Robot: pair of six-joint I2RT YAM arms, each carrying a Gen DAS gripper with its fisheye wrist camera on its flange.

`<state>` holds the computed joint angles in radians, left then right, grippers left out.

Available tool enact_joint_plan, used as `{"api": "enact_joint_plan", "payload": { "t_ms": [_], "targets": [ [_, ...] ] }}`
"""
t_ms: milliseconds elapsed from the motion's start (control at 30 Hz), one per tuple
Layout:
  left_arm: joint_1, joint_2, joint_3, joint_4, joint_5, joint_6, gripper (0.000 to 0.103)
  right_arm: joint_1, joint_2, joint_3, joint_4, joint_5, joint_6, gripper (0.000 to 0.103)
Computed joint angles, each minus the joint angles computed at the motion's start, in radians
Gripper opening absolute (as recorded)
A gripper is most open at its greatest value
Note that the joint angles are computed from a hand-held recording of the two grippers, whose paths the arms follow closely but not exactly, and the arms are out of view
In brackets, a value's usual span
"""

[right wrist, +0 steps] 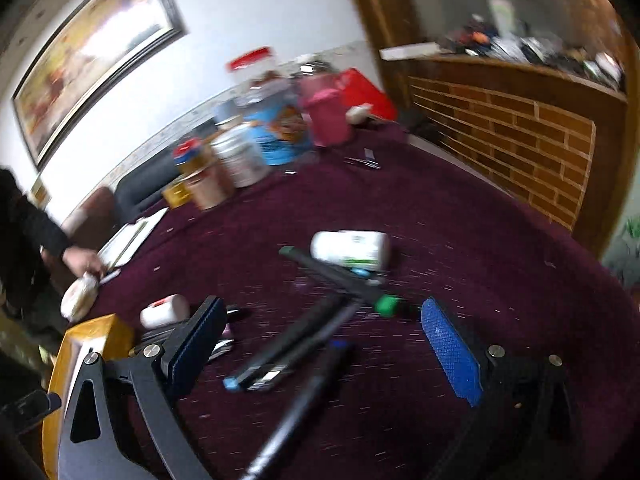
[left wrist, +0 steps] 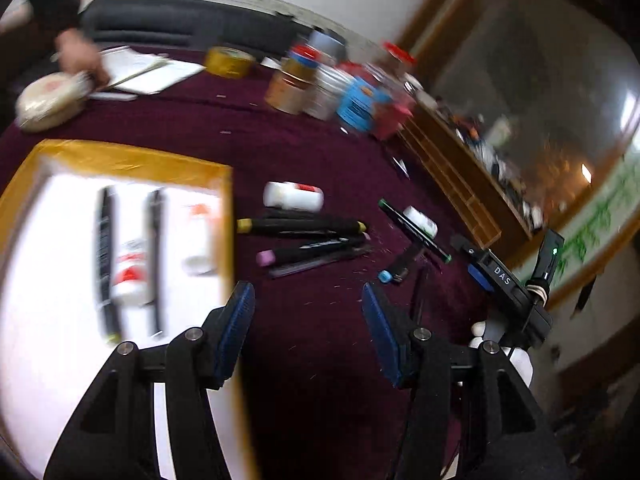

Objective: Organize rigid objects
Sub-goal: 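Withdraw both tools from the tray back over the table, then grasp a pink-ended black marker with the left tool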

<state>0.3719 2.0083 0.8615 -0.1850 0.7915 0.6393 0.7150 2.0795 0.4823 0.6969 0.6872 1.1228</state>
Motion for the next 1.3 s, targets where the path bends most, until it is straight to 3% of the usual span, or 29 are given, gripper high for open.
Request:
{"api": "enact_joint_plan", "payload": {
  "t_ms": [100, 300, 433, 533, 633, 700, 800, 933, 1033, 1100, 1133, 1167, 1200, 1267, 1300],
  "targets": [
    [-0.136, 0.002, -0.023, 0.123, -0.092, -0.109, 0.054, -0.039, 0.078, -0.043, 0.147, -0.036, -0.005, 0.096],
    [-0.311, 0.147, 0.104, 0.241, -0.312, -0.325, 0.054, -0.097, 0.166, -0.101, 0.368, -0.146, 0.0, 0.096],
    [-0.389, 0.236, 0.194, 0.268, -0.439, -0.364, 0.054, -0.112, 0.201, -0.095, 0.416, -0.195, -0.015, 0.096],
    [-0.425, 0.24, 0.187, 0.295, -0.475, -0.341, 0.066, -0.12, 0.216, -0.09, 0.434, -0.22, -0.022, 0.096],
    [-0.449, 0.218, 0.159, 0.254, -0.459, -0.244, 0.072, -0.125, 0.228, -0.089, 0.447, -0.237, -0.02, 0.096],
    [-0.442, 0.247, 0.219, 0.066, -0.356, -0.186, 0.061, -0.126, 0.236, -0.088, 0.455, -0.244, -0.015, 0.096],
    [-0.448, 0.218, 0.129, 0.124, -0.352, -0.127, 0.058, -0.132, 0.243, -0.088, 0.463, -0.254, -0.011, 0.096],
    [-0.406, 0.218, 0.138, -0.023, -0.245, -0.043, 0.049, -0.133, 0.249, -0.093, 0.479, -0.258, -0.005, 0.096],
    [-0.393, 0.158, 0.036, 0.115, -0.269, -0.049, 0.049, -0.133, 0.246, -0.091, 0.47, -0.258, -0.008, 0.096],
    [-0.392, 0.174, 0.055, 0.117, -0.277, -0.066, 0.049, -0.133, 0.245, -0.091, 0.468, -0.259, -0.008, 0.096],
    [-0.398, 0.194, 0.077, 0.11, -0.284, -0.076, 0.046, -0.133, 0.245, -0.091, 0.468, -0.259, -0.008, 0.096],
    [-0.402, 0.209, 0.082, 0.123, -0.298, -0.078, 0.032, -0.133, 0.244, -0.091, 0.466, -0.258, -0.008, 0.096],
    [-0.407, 0.222, 0.093, 0.136, -0.303, -0.085, 0.025, -0.133, 0.244, -0.09, 0.466, -0.259, -0.009, 0.096],
    [-0.393, 0.234, 0.126, 0.091, -0.257, -0.09, 0.013, -0.133, 0.244, -0.091, 0.468, -0.26, -0.009, 0.096],
    [-0.382, 0.231, 0.121, 0.093, -0.259, -0.095, 0.013, -0.134, 0.244, -0.091, 0.466, -0.26, -0.01, 0.096]
  ]
}}
